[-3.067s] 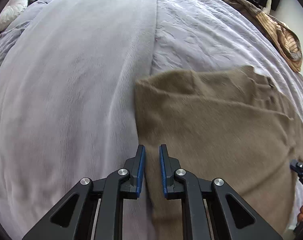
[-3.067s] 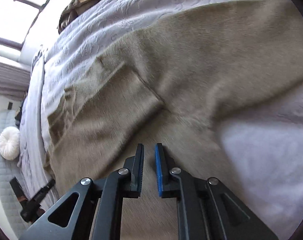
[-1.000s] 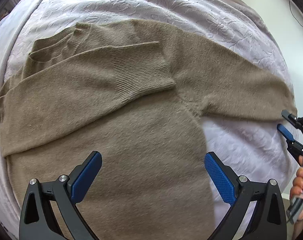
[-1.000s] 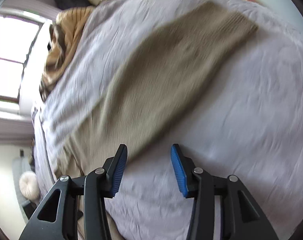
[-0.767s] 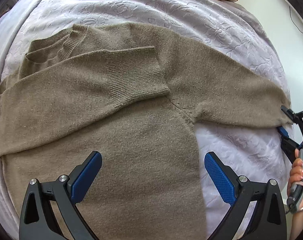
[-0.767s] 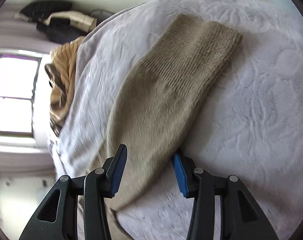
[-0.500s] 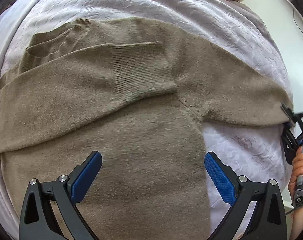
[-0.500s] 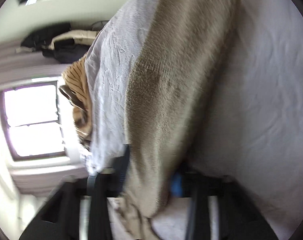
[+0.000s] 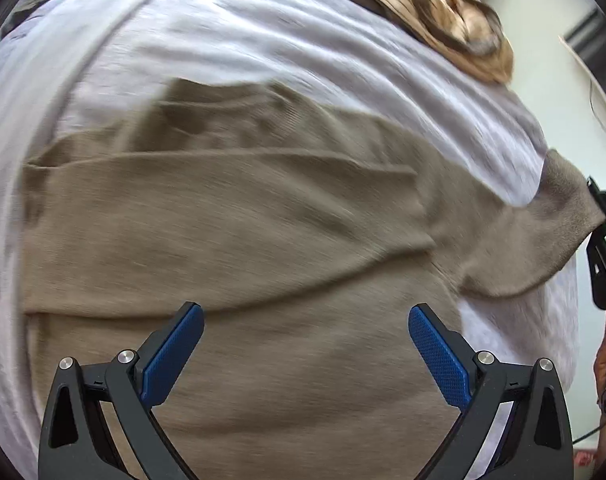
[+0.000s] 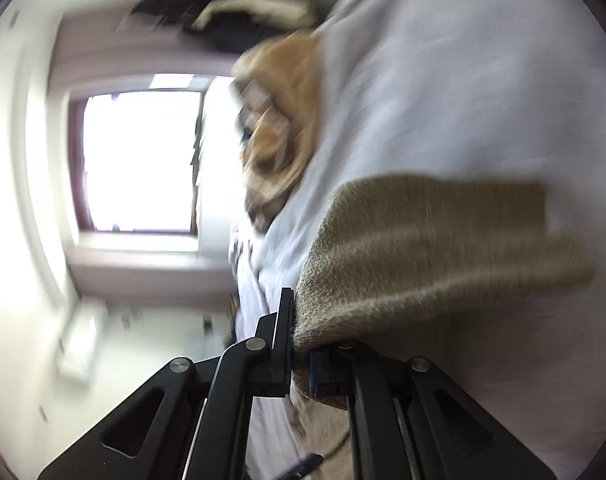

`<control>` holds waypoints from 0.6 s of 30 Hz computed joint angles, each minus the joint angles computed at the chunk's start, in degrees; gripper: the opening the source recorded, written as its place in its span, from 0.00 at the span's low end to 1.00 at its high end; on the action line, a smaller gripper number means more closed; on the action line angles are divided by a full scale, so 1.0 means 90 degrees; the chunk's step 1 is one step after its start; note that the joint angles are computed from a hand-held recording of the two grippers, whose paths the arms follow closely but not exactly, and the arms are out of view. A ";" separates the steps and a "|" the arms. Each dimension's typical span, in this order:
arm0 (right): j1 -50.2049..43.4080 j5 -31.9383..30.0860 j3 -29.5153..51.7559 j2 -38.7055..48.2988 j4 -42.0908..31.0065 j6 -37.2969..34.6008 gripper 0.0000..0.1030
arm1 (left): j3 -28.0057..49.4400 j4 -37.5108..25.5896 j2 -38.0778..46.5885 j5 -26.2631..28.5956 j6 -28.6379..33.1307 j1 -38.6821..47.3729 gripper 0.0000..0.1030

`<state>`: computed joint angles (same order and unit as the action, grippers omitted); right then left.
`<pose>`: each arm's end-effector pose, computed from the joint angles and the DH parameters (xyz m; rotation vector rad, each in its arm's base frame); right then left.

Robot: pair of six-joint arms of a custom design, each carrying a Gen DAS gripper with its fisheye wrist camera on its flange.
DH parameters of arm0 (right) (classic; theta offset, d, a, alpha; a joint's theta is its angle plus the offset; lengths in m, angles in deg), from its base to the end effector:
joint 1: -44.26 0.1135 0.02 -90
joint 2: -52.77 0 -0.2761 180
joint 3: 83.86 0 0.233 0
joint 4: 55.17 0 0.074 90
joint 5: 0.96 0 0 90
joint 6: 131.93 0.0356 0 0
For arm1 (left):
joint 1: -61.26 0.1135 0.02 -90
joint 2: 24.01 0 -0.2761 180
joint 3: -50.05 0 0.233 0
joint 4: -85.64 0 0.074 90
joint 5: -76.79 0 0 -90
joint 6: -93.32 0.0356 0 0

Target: Fold small clothes

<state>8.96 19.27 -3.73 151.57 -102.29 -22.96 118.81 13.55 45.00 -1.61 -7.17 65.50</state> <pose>0.2791 -0.1567 0.2330 0.7055 2.0927 1.4408 0.1871 0.0067 0.2665 -0.3184 2.8114 -0.3109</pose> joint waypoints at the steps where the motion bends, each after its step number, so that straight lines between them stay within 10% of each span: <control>1: 0.0425 0.0115 -0.0024 -0.0187 0.0256 0.0169 0.06 | 0.0007 -0.0059 -0.0074 0.0088 0.0243 0.0378 1.00; 11: 0.5956 0.3103 0.0654 -0.0123 0.0475 -0.0411 0.06 | 0.0309 -0.0112 0.0843 0.0857 0.3078 0.4543 1.00; 18: 0.7584 0.4737 0.1123 0.1538 -0.0178 -0.0232 0.12 | 0.0325 0.0237 0.1817 0.1243 0.3537 0.5394 1.00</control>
